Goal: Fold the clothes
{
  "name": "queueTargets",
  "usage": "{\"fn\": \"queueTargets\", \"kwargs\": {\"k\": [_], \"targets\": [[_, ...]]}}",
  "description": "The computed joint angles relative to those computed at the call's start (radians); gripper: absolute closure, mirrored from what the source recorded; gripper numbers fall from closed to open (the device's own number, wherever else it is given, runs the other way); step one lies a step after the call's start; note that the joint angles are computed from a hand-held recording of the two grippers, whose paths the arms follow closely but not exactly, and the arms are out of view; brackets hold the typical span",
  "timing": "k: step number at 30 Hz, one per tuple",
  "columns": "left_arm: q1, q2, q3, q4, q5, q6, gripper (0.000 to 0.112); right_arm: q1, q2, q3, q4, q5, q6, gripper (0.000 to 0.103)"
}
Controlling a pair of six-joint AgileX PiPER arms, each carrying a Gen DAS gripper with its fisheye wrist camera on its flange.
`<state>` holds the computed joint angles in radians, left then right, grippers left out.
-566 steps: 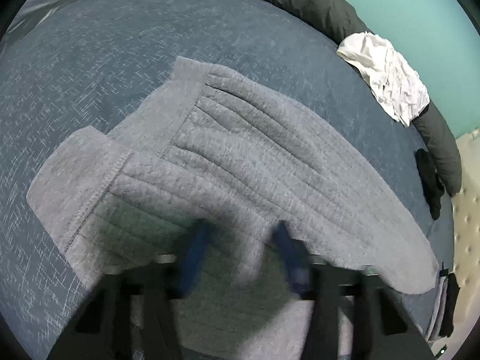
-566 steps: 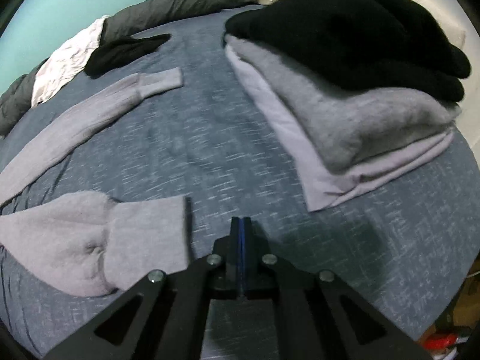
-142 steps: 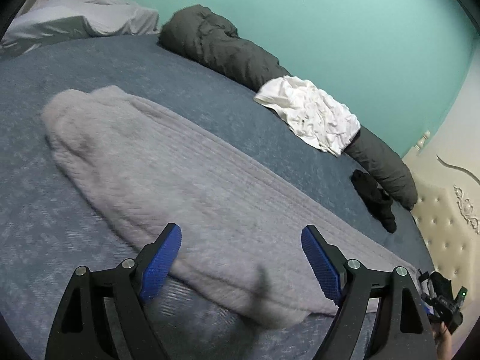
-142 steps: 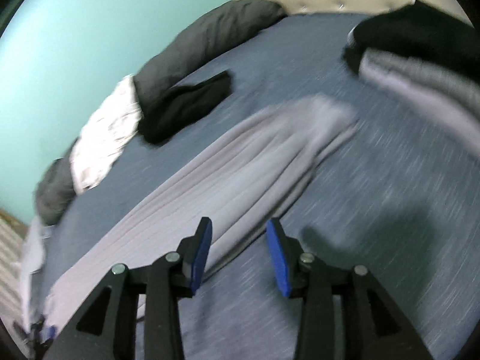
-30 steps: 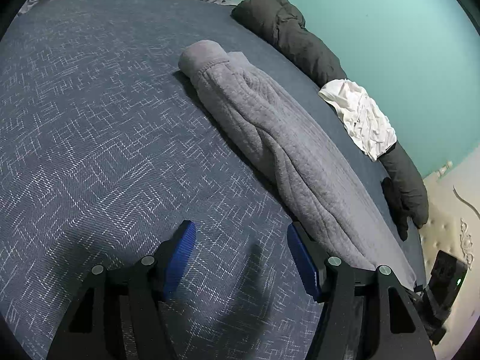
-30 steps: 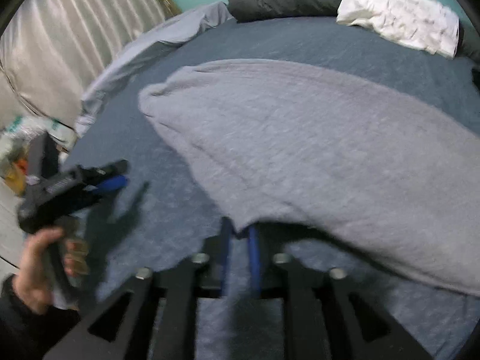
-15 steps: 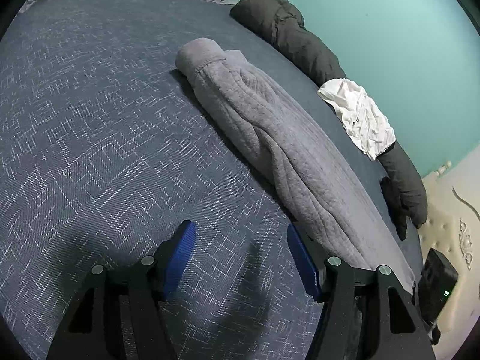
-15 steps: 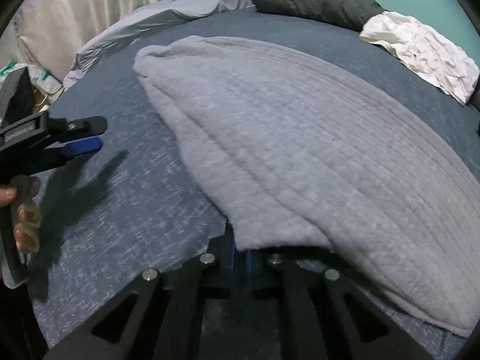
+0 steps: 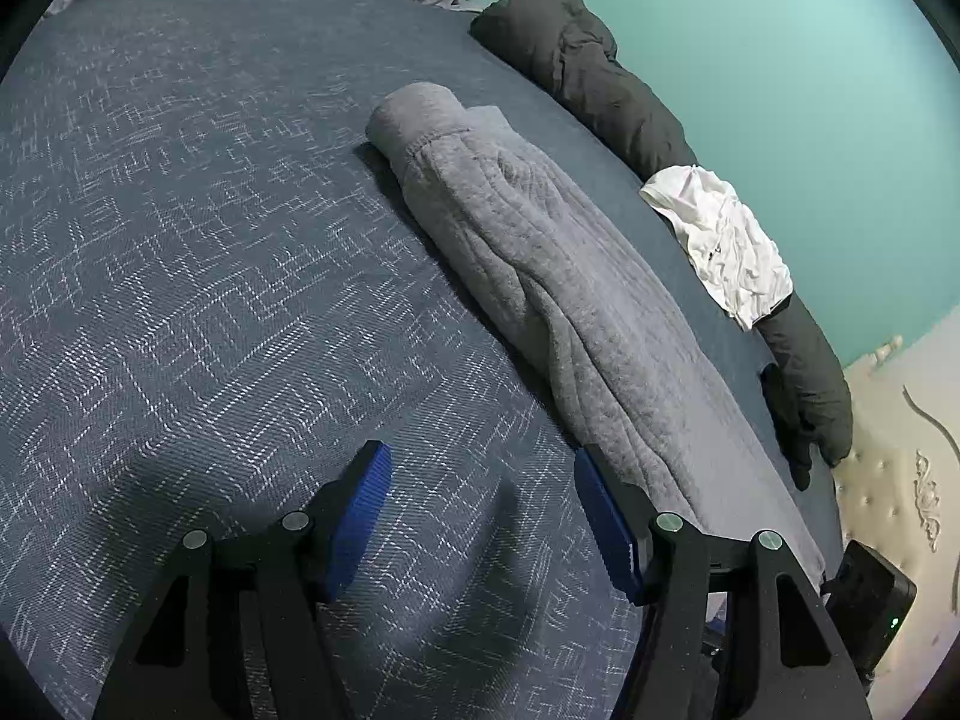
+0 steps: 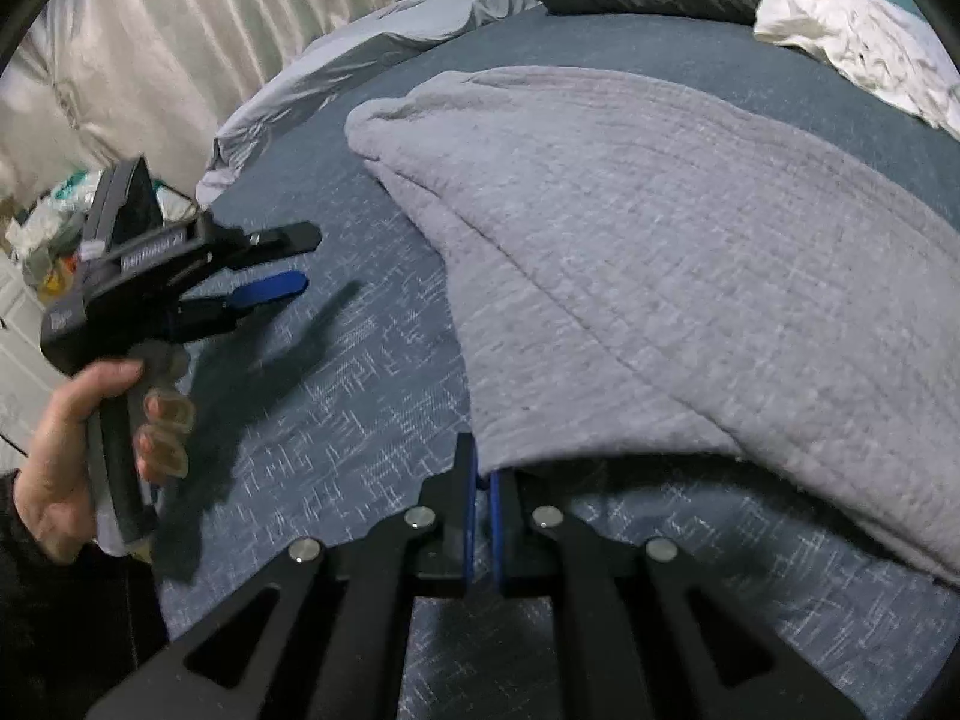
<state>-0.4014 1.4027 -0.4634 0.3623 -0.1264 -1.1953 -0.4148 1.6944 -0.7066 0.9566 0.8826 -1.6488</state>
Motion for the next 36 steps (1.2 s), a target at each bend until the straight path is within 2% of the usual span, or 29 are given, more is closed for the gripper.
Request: {"fn": "queueTargets", "kwargs": {"k": [3, 4, 7, 8, 13, 17, 18, 20, 25, 26, 29, 31, 33, 36], "targets": [[-0.007, -0.005, -0.002, -0.024, 0.009, 0.019, 0.045, -0.024, 0.01, -0.019, 0.007, 0.026, 0.005, 0.099], [-0.008, -0.006, -0.002, -0.026, 0.012, 0.019, 0.045, -0.024, 0.001, -0.015, 0.007, 0.008, 0.001, 0.096], [-0.008, -0.009, -0.001, -0.029, 0.011, 0.015, 0.045, -0.013, -0.04, 0.01, 0.002, -0.068, -0.021, 0.094], [-0.007, -0.009, 0.0, -0.03, 0.01, 0.014, 0.045, -0.025, -0.049, 0.009, -0.01, -0.067, -0.016, 0.09], [-0.004, -0.012, 0.003, -0.017, 0.004, -0.003, 0.044, -0.105, -0.076, -0.022, -0.072, -0.012, 0.03, 0.09], [-0.015, -0.01, -0.002, -0.101, 0.011, 0.075, 0.043, -0.223, -0.103, -0.092, -0.009, 0.151, 0.045, 0.09], [-0.019, -0.009, -0.004, -0.131, 0.014, 0.104, 0.043, -0.228, -0.11, -0.105, 0.005, 0.168, 0.052, 0.09], [-0.027, -0.007, -0.008, -0.2, 0.019, 0.169, 0.042, -0.164, -0.111, -0.134, 0.009, 0.139, 0.102, 0.09], [-0.045, -0.006, -0.017, -0.394, 0.035, 0.363, 0.042, 0.027, -0.012, -0.138, -0.008, -0.07, 0.201, 0.09], [-0.046, -0.004, -0.02, -0.411, 0.038, 0.382, 0.042, 0.051, 0.022, -0.133, -0.004, -0.109, 0.206, 0.09], [-0.04, 0.006, -0.03, -0.313, 0.041, 0.289, 0.042, 0.084, 0.078, -0.09, 0.048, -0.21, 0.135, 0.09], [-0.036, 0.013, -0.036, -0.269, 0.039, 0.243, 0.042, 0.07, 0.085, -0.069, 0.106, -0.215, 0.065, 0.09], [-0.032, 0.018, -0.039, -0.257, 0.035, 0.229, 0.041, 0.057, 0.081, -0.075, 0.088, -0.196, 0.086, 0.09], [-0.034, 0.027, -0.044, -0.302, 0.033, 0.265, 0.041, 0.014, 0.025, -0.056, 0.136, -0.155, 0.048, 0.09]]}}
